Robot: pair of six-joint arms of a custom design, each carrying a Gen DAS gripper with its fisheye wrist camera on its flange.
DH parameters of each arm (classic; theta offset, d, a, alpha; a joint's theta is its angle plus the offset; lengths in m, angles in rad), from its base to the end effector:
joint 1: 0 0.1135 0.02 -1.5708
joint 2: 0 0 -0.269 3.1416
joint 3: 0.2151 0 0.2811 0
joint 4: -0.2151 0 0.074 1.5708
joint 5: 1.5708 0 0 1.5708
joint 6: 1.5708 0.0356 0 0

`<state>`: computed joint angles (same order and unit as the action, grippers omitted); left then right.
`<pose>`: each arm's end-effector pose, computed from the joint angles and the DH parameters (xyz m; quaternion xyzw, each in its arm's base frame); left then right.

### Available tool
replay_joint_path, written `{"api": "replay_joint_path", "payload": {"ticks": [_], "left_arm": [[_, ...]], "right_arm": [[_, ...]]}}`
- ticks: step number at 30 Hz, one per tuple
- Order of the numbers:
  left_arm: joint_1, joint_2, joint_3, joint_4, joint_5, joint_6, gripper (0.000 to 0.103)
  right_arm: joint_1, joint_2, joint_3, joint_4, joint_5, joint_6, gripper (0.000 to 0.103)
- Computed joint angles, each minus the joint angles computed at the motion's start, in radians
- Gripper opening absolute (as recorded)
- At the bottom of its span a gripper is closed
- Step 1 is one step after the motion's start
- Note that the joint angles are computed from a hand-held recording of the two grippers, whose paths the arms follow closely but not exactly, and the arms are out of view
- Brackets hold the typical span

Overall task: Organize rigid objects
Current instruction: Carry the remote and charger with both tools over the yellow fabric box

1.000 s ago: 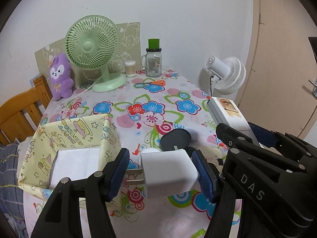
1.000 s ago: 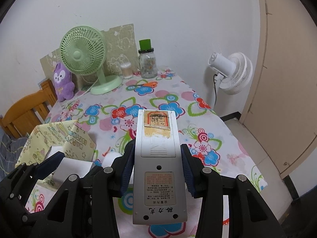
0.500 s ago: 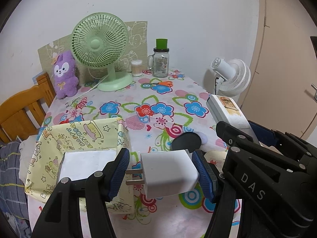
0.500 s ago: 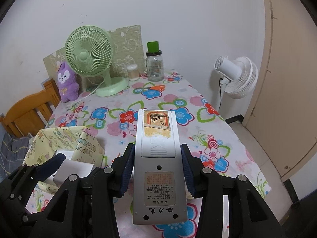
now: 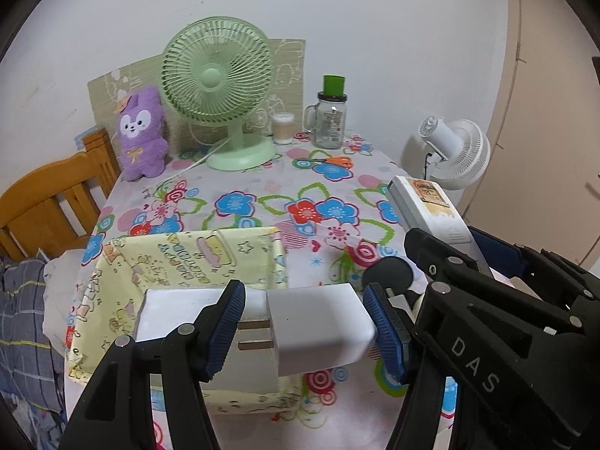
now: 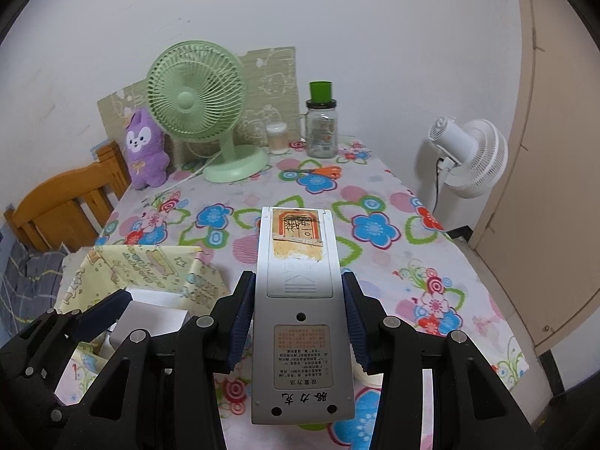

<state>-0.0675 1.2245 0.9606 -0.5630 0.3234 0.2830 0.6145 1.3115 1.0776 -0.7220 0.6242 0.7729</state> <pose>0.2810 -0.0303 0.2735 0.2179 0.8952 -0.1105 0.3727 0.2501 0.1510 0.2842 0.1644 0.8969 -0.0409 0.4086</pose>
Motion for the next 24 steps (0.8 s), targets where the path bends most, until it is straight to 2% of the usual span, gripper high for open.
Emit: {"api": "replay_joint_path", "payload": {"ticks": [24], "left_arm": [[0.2,0.148,0.108,-0.025,0.077,0.135,0.067]], "right_arm": [[0.08,0.298,0.273,-0.028,-0.038,0.019,0.049]]}}
